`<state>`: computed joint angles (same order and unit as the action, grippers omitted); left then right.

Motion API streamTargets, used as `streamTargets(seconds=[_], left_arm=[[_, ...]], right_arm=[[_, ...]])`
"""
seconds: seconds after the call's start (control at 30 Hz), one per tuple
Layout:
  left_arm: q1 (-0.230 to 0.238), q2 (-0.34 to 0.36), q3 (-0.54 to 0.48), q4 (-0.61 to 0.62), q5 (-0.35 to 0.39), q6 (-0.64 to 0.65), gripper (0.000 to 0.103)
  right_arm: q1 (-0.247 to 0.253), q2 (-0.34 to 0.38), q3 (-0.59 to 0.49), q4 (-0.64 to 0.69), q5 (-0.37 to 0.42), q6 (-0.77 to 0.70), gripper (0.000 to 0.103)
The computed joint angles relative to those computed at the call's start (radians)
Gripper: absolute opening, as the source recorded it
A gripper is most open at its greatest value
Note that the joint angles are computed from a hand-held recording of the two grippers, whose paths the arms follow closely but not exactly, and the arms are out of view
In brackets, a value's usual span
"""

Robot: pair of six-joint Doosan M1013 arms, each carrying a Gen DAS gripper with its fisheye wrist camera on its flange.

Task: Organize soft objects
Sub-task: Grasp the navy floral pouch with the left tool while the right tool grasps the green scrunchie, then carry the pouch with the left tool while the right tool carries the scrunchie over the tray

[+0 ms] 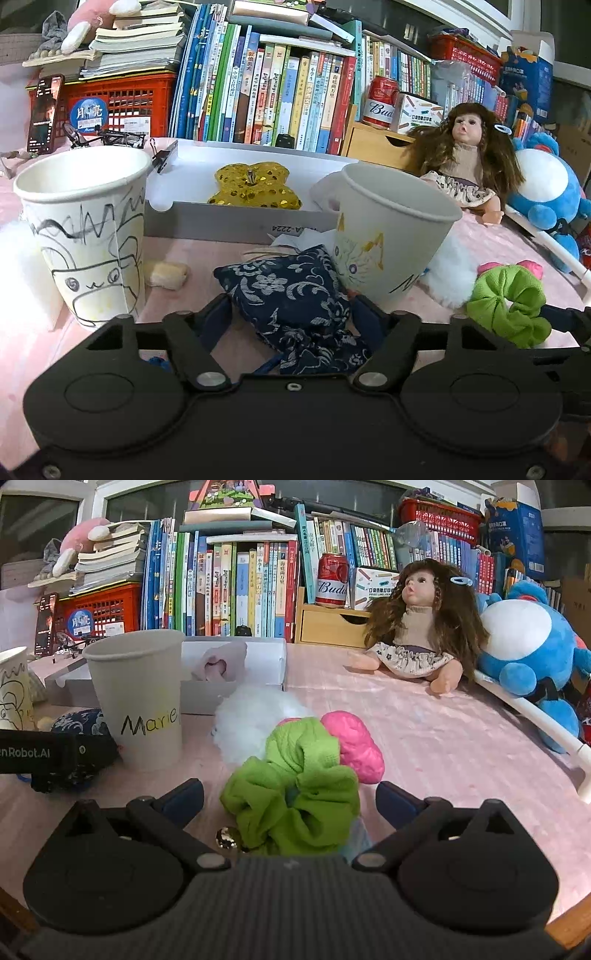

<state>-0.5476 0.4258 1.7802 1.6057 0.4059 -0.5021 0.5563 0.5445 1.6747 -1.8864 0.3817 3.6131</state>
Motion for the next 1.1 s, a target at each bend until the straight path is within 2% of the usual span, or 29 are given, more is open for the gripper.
streamTargets(seconds=[0.23, 0.47, 0.5, 0.6, 0.77, 1.1], left_arm=[[-0.001, -0.008, 0.013, 0.044, -0.008, -0.039, 0.051], [-0.005, -0.022, 0.027, 0.039, -0.008, -0.035, 0.045], [-0.006, -0.024, 0.029, 0.036, -0.008, -0.031, 0.045], [-0.009, -0.031, 0.034, 0.011, 0.0, 0.0, 0.042], [-0.013, -0.045, 0.035, -0.045, 0.003, 0.061, 0.04], [-0.018, -0.087, 0.05, 0.013, 0.015, 0.028, 0.039]], right_arm=[[-0.001, 0.0, 0.004, 0.0, -0.016, 0.005, 0.093], [-0.002, -0.01, 0.017, -0.014, -0.001, 0.038, 0.07], [0.0, -0.011, 0.018, -0.002, 0.009, 0.027, 0.064], [0.005, -0.013, 0.021, 0.009, 0.036, 0.016, 0.056], [0.006, -0.025, 0.03, -0.027, 0.044, 0.064, 0.05], [0.006, -0.049, 0.038, -0.123, 0.044, 0.147, 0.048]])
